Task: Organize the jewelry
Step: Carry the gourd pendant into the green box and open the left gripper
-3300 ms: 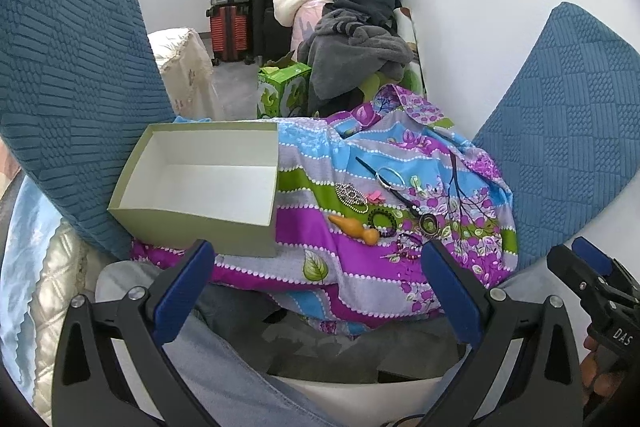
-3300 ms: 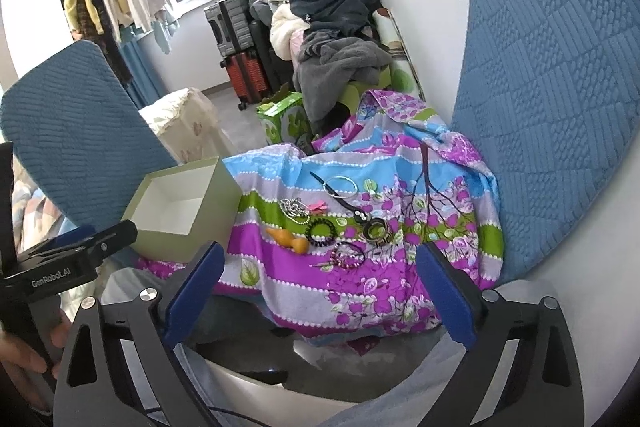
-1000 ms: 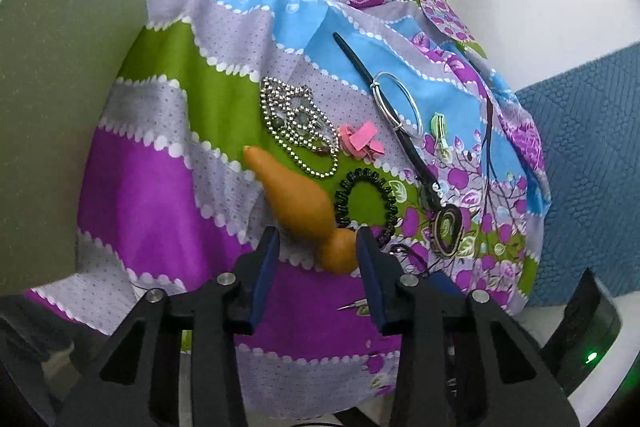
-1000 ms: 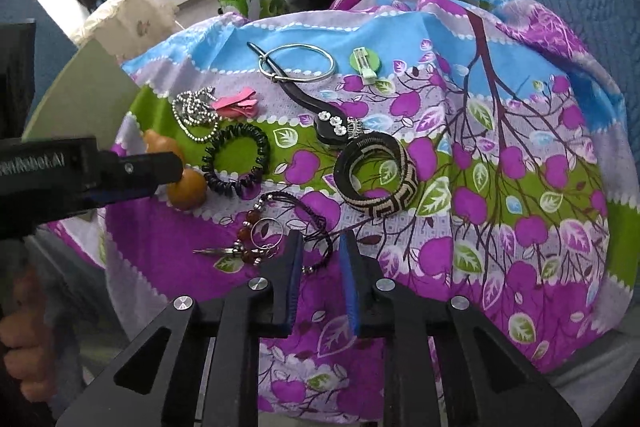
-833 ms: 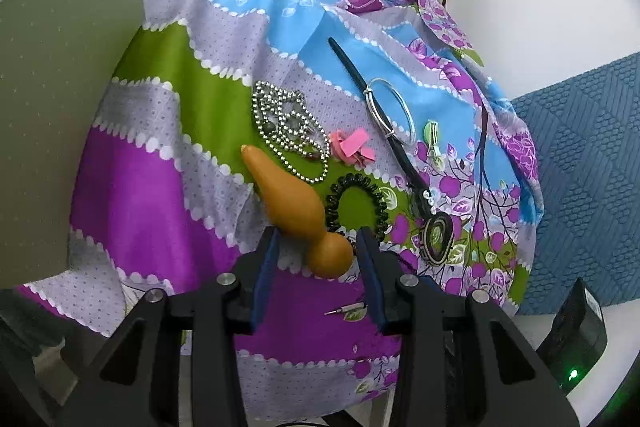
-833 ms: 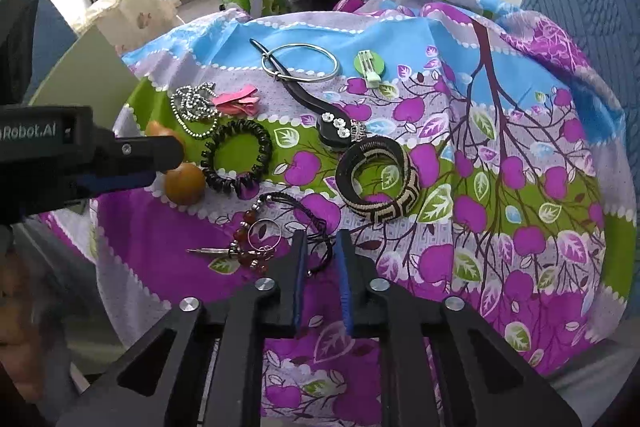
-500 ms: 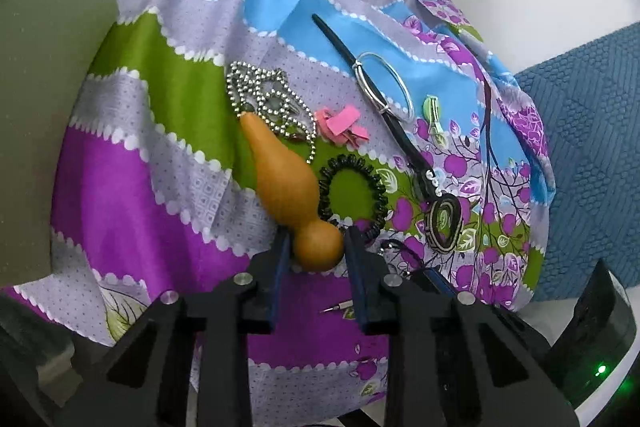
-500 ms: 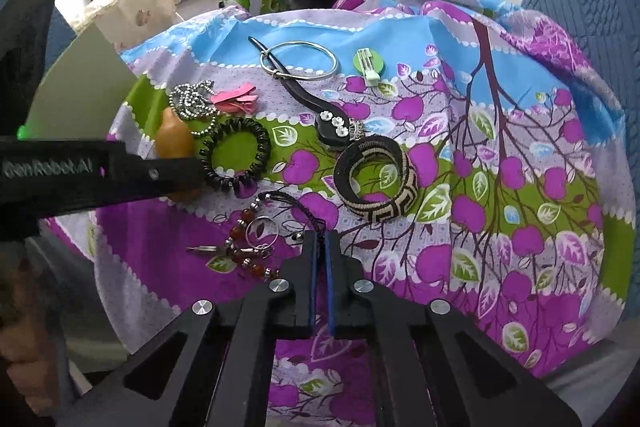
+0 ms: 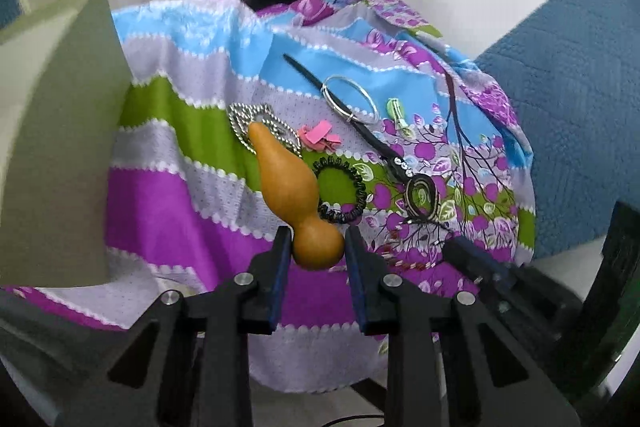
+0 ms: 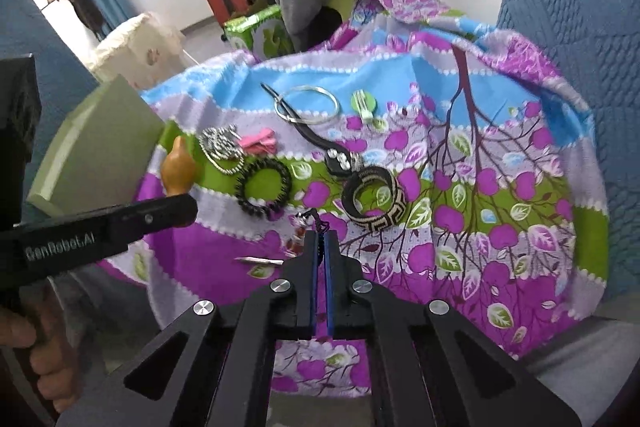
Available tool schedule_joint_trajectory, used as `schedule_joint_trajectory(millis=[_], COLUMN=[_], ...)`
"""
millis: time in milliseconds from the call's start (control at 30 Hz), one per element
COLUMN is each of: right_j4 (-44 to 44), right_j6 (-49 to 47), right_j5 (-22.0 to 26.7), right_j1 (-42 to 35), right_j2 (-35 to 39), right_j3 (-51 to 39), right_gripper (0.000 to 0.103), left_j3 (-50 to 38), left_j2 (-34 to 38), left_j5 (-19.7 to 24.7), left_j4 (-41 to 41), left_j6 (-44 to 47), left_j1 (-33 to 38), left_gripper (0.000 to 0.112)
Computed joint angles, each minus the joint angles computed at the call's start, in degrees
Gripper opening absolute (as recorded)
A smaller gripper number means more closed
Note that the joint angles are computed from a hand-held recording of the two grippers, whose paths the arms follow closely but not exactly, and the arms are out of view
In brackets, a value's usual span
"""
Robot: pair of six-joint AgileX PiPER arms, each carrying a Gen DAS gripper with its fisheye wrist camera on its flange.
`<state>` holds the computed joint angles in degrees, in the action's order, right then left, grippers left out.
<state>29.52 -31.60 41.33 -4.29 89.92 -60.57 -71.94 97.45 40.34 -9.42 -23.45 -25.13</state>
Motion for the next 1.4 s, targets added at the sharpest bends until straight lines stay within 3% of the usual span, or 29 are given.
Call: schedule_joint_trajectory(millis=[333, 733, 1067, 1400], right_j4=[-0.69, -3.65, -7.43, -9.02], right_j6=[4.01, 14.14, 21.02, 24.44], right_j5=[4.36, 9.95, 11.77, 12.52], right_j1=[0.81, 8.58, 17.94, 27.05], right_j2=[-5.67, -8.55, -4.28, 4.10], right_j3=[-2.69, -15.00, -31.36, -40.66], right_gripper=[0.000, 0.000, 0.000, 0.001], left_j3=[3.80, -2.26, -8.39, -3.78], left_j2=[-9.07, -16.81, -21.27, -22.91], left_j5=[2.80, 9.83, 13.88, 11.89], left_j4=[-0.11, 3.24, 2.63, -3.23], left_j6=[4.25, 7.73, 13.47, 21.48], left_j1=[3.01, 9.54, 18.48, 29.86], left_gripper=[0.028, 0.028, 0.028, 0.028])
